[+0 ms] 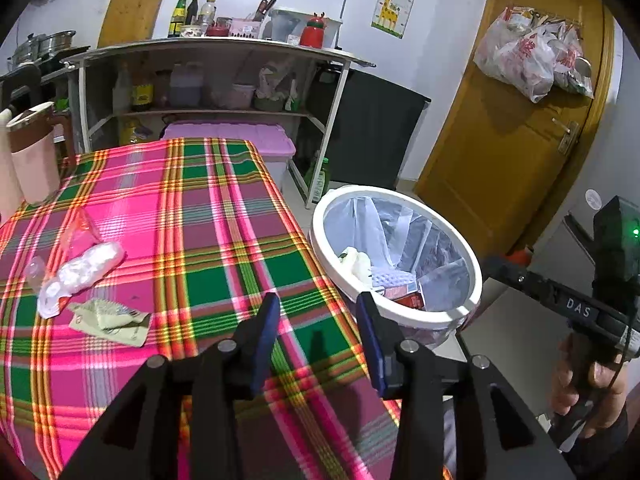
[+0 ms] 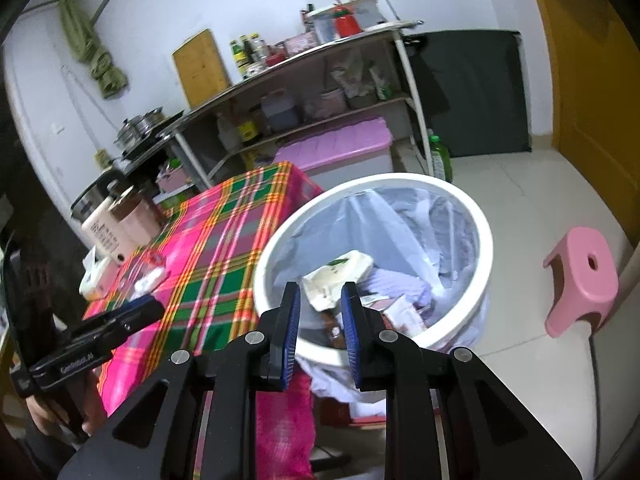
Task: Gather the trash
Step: 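Move both tools back over the table toward the plastic cup and packet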
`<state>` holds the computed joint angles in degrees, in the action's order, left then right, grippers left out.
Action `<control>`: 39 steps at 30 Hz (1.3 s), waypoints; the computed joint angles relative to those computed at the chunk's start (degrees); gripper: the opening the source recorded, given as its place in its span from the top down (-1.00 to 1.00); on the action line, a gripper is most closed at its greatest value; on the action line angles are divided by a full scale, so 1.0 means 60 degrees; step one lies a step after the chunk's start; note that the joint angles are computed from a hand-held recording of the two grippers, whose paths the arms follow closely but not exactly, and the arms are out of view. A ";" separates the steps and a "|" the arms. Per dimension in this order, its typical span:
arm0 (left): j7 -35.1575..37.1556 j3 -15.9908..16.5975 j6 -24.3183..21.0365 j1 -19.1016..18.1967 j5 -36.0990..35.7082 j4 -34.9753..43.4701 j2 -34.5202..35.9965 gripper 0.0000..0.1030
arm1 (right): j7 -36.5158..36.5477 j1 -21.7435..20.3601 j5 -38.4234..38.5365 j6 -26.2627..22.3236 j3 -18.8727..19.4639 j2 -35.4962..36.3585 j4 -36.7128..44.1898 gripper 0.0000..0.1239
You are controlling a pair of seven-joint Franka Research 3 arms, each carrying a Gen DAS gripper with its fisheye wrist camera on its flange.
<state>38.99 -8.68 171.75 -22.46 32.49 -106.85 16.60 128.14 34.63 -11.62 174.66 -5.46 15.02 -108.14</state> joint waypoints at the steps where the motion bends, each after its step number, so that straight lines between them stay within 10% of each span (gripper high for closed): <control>1: -0.0209 0.0153 0.0017 -0.0117 0.0186 -0.0129 -0.0126 0.17 | 0.0048 0.0106 -0.0127 -0.0004 -0.0073 -0.0038 -0.0034 0.64; 22: -0.4578 -0.0024 -0.0466 0.0742 0.3774 -0.2143 -0.2011 -0.09 | -0.0402 0.0605 -0.1003 -0.0567 0.0576 0.0194 0.0714 0.48; 39: -0.5631 -0.0422 -0.1077 0.1644 0.4200 -0.2934 -0.2587 -0.09 | -0.2545 0.0418 0.0846 -0.0991 0.1351 0.1053 0.1748 0.46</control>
